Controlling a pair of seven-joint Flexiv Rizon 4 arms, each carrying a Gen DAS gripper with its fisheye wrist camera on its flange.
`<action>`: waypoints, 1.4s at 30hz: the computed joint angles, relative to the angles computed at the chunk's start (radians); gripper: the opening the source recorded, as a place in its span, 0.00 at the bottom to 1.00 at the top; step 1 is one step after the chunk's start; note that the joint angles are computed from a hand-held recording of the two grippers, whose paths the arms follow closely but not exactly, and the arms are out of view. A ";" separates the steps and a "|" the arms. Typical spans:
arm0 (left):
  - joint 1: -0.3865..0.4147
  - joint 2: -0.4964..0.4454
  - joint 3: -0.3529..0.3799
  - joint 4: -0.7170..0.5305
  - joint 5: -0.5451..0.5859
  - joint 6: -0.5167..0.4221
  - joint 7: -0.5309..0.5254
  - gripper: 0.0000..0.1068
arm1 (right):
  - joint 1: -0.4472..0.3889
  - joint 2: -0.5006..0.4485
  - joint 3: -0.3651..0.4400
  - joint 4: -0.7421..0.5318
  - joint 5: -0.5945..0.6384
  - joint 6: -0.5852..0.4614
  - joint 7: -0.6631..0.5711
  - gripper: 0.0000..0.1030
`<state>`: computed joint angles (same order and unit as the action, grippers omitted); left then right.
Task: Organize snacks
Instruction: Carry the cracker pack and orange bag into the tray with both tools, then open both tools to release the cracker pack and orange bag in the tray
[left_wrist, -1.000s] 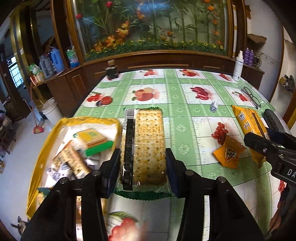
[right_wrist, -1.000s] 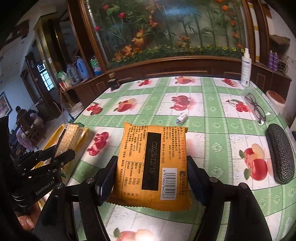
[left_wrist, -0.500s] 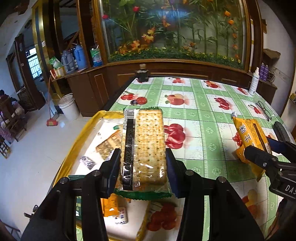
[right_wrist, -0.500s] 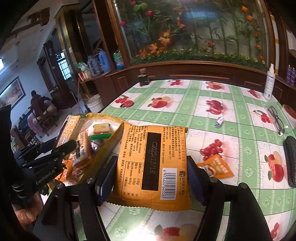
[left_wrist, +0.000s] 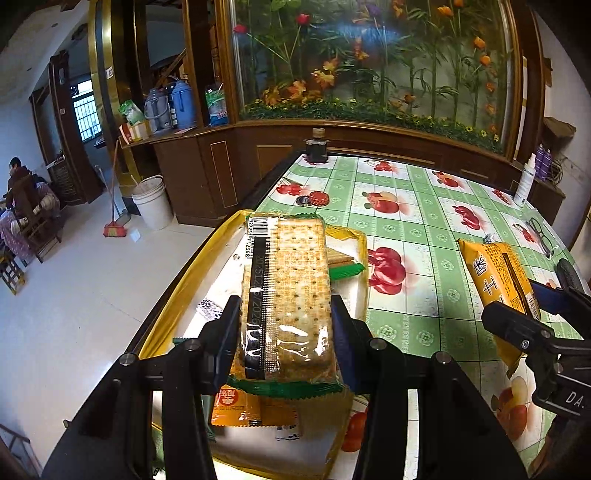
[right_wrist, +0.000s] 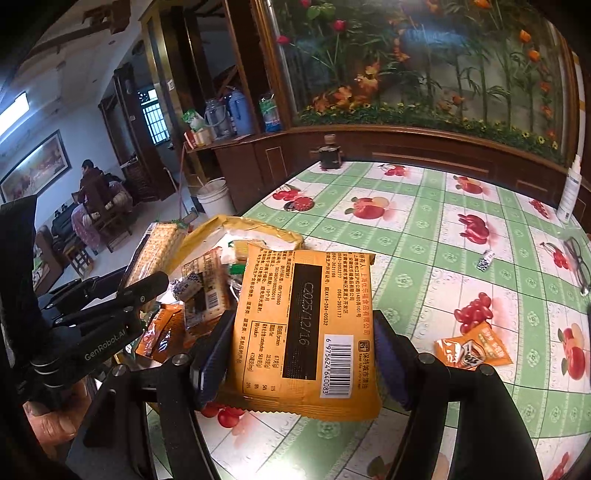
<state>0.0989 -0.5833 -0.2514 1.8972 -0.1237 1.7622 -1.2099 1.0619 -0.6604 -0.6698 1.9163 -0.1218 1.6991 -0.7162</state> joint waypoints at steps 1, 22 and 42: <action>0.006 0.002 -0.004 0.005 0.001 0.002 0.000 0.42 | -0.008 -0.001 0.009 -0.008 -0.003 -0.003 -0.002 0.70; 0.076 -0.018 0.001 -0.003 -0.014 -0.015 -0.004 0.42 | -0.266 -0.092 0.306 -0.280 -0.182 -0.083 0.006 0.70; 0.071 -0.070 0.019 -0.062 -0.073 -0.111 0.034 0.42 | -0.501 -0.267 0.604 -0.613 -0.271 -0.258 -0.058 0.70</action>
